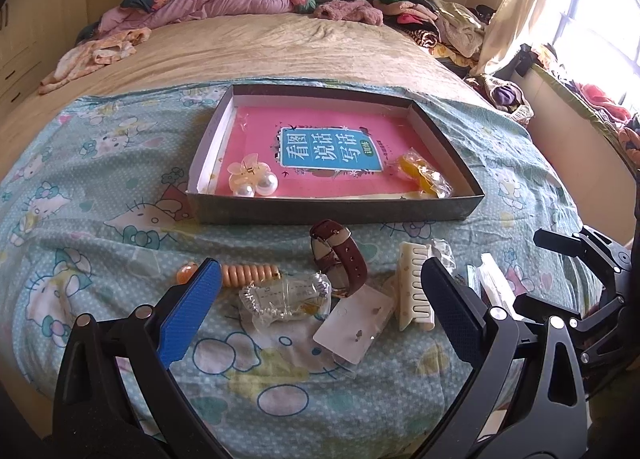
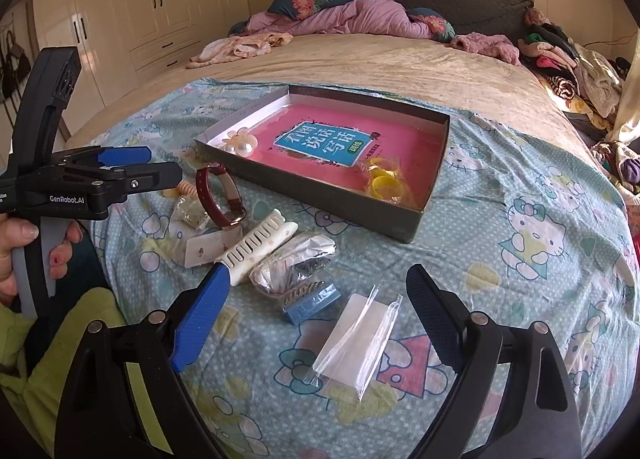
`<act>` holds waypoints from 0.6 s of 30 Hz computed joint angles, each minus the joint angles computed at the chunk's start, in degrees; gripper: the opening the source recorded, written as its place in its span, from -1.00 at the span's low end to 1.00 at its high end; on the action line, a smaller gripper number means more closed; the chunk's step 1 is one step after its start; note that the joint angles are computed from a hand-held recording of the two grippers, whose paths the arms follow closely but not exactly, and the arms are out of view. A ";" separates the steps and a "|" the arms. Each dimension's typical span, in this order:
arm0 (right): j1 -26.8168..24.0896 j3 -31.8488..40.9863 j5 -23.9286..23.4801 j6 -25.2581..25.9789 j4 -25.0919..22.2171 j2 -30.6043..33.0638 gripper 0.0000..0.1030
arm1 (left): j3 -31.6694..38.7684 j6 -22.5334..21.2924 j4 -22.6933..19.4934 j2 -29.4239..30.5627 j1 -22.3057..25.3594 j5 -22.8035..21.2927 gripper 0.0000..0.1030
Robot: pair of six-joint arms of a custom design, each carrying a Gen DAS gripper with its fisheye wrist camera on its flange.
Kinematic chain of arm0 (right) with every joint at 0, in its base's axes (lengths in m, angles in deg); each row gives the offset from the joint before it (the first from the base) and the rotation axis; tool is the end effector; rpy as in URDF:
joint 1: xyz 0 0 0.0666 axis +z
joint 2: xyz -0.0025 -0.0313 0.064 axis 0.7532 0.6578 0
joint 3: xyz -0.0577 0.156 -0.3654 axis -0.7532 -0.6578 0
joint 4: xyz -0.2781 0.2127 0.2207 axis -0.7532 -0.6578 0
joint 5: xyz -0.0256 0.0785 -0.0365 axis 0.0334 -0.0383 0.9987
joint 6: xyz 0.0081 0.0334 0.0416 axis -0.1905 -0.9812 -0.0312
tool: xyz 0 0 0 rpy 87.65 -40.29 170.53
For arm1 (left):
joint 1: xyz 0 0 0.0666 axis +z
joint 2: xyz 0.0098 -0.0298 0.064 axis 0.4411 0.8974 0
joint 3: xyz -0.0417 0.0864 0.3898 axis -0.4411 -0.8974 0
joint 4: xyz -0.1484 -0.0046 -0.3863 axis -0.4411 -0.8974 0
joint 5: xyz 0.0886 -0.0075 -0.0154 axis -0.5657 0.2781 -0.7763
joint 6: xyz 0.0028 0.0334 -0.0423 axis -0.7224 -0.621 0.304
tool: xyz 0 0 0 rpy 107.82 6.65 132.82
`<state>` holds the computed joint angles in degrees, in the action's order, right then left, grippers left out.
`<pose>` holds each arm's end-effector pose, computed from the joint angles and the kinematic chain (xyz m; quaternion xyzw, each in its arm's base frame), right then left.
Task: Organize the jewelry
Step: 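Grasp the brown leather watch with the left tool while the right tool grasps the small blue box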
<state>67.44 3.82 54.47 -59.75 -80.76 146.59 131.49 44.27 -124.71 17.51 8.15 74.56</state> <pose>0.4107 0.1359 0.4735 -0.0798 0.9250 0.0657 0.3656 0.5140 -0.1765 0.4790 0.2121 0.9092 -0.1523 0.3244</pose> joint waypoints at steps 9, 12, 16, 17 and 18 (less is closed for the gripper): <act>0.12 -0.05 -0.99 3.41 -1.83 2.37 0.71 | -0.67 -0.01 -0.31 0.79 -0.19 0.43 0.81; 0.27 -0.16 -1.30 4.29 -2.17 3.11 0.67 | -0.91 -0.07 -0.36 1.04 -0.29 0.86 0.81; 0.23 0.04 -1.80 5.86 -2.83 4.27 0.46 | -1.23 -0.33 -0.45 1.20 -0.50 1.78 0.73; 0.18 0.13 -1.83 6.14 -2.91 4.60 0.43 | -1.20 -0.43 -0.50 1.26 -0.53 2.08 0.69; 0.11 0.22 -1.96 6.48 -2.97 4.92 0.41 | -1.16 -0.51 -0.61 1.35 -0.55 2.33 0.61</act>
